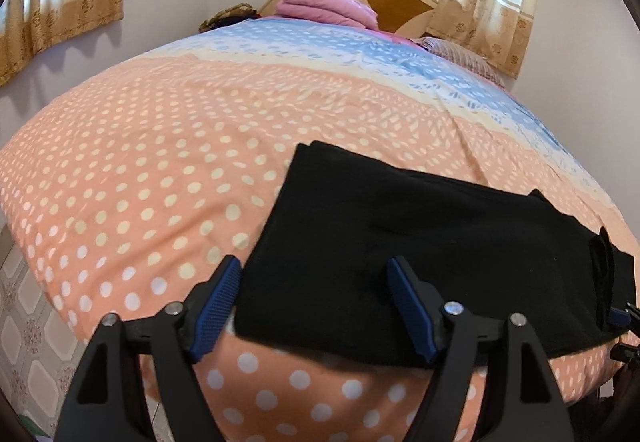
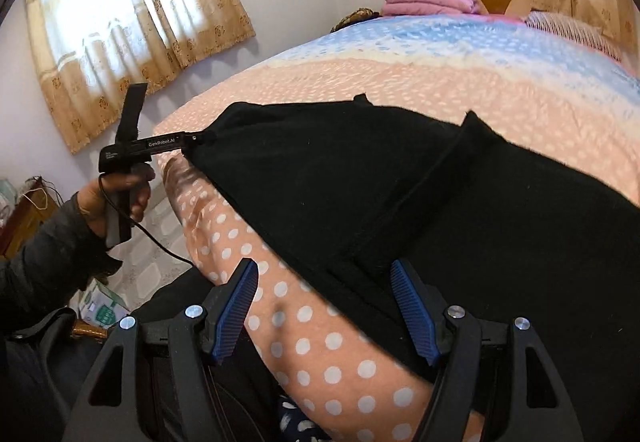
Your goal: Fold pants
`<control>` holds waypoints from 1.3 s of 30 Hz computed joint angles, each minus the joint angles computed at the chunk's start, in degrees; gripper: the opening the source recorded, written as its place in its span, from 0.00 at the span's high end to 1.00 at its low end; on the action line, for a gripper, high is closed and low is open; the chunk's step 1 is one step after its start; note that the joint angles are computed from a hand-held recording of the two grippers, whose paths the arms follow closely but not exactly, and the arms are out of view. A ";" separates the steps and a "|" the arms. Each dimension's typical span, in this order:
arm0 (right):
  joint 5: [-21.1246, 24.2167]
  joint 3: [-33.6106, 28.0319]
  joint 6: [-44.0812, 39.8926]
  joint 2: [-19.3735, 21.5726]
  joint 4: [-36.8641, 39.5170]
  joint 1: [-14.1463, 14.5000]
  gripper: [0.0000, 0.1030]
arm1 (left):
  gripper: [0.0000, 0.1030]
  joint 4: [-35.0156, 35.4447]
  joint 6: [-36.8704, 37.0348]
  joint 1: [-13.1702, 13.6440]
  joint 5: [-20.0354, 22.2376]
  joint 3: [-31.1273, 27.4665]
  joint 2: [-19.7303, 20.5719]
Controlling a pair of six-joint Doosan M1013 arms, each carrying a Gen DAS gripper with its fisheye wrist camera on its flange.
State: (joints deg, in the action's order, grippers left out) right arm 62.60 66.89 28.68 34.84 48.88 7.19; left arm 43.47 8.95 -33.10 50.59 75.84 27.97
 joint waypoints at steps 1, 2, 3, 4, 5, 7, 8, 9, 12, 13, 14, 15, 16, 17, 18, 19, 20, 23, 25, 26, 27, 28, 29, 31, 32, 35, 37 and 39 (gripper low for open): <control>-0.32 0.40 -0.52 -0.27 -0.02 0.07 0.32 | 0.22 0.07 0.25 0.08 -0.08 0.11 -0.02; -0.40 0.64 -0.67 -0.44 -0.08 0.19 0.32 | 0.22 0.11 0.43 0.15 -0.21 0.25 -0.09; -0.12 0.81 -0.87 -0.55 0.13 0.19 0.32 | 0.22 0.13 0.44 0.21 -0.42 0.26 -0.03; 0.21 1.08 -1.29 -0.75 1.03 0.06 0.32 | 0.22 0.03 0.54 0.42 -0.70 0.09 0.09; -0.32 1.57 -1.92 -1.04 2.34 -0.12 0.32 | 0.22 -0.13 0.77 0.55 -0.83 0.01 0.12; -4.52 3.34 -2.84 -2.03 4.67 -0.42 0.32 | 0.21 -0.16 1.15 0.80 -0.57 -0.08 0.17; -5.98 3.71 -2.34 -2.20 5.05 -0.58 0.32 | 0.21 -0.04 0.94 0.92 -0.60 -0.03 0.11; -6.35 3.82 -1.57 -2.23 5.47 -0.89 0.32 | 0.21 -0.16 0.62 1.07 -0.52 -0.06 0.08; -6.83 4.28 -0.24 -2.25 7.19 -1.63 0.32 | 0.21 0.13 -0.48 1.27 -0.92 0.46 -0.35; -6.99 4.40 -0.25 -2.28 7.66 -1.71 0.32 | 0.21 0.13 -0.22 1.24 -0.38 0.39 -0.33; -7.34 4.70 -0.45 -2.42 8.06 -1.75 0.32 | 0.21 0.20 -0.07 1.19 -0.03 0.37 -0.33; -7.68 4.97 -0.74 -2.53 8.31 -1.79 0.32 | 0.21 0.31 -0.05 1.18 -0.44 0.54 -0.43; -8.01 5.25 -1.12 -2.67 8.69 -1.77 0.32 | 0.23 -0.18 0.72 1.23 -1.21 0.72 -0.52; -7.93 5.24 -1.28 -2.68 8.87 -1.84 0.32 | 0.26 -1.17 2.14 1.31 -1.56 0.57 -0.42; -8.01 5.33 -1.36 -2.73 8.91 -1.79 0.32 | 0.28 -1.34 2.90 1.26 -1.94 0.60 -0.40; -8.20 5.46 -1.39 -2.80 8.81 -1.71 0.32 | 0.30 -1.45 3.41 1.30 -3.00 0.87 -0.51; -8.33 5.54 -1.42 -2.83 8.77 -1.66 0.32 | 0.32 -1.80 4.01 1.40 -3.65 1.01 -0.55; -8.65 5.62 -1.29 -2.91 8.67 -1.56 0.32 | 0.42 -1.88 3.24 1.73 -5.24 1.81 -1.07; -8.89 5.67 -1.18 -2.91 8.75 -1.58 0.32 | 0.48 -1.86 2.03 1.95 -6.92 2.86 -1.77; -8.98 5.67 -1.14 -2.88 8.85 -1.61 0.32 | 0.50 -1.83 2.00 1.98 -7.33 3.03 -1.89; -9.11 5.64 -0.94 -2.82 8.90 -1.65 0.32 | 0.51 -1.82 1.94 2.00 -7.71 3.30 -2.07; -9.18 5.59 -0.66 -2.76 8.80 -1.65 0.32 | 0.53 -1.76 1.64 2.03 -7.95 3.40 -2.12; -9.25 5.56 -0.42 -2.70 8.70 -1.66 0.32 | 0.55 -1.57 1.23 2.00 -8.13 3.52 -2.22; -9.59 5.58 -0.12 -2.60 8.73 -1.70 0.32 | 0.55 -1.37 0.87 1.91 -7.81 3.29 -2.08; -9.60 5.55 -0.04 -2.54 8.73 -1.72 0.32 | 0.55 -1.10 0.50 1.93 -7.83 3.32 -2.02; -10.02 5.71 -0.20 -2.63 8.92 -1.69 0.32 | 0.52 -0.35 -1.42 2.03 -8.46 3.53 -1.72; -10.42 5.93 -0.47 -2.87 9.45 -1.70 0.32 | 0.56 -0.11 -1.43 2.06 -8.91 3.47 -1.65; -10.91 6.40 -1.23 -3.25 10.64 -1.87 0.32 | 0.74 0.70 -4.60 2.68 -15.32 5.77 -2.97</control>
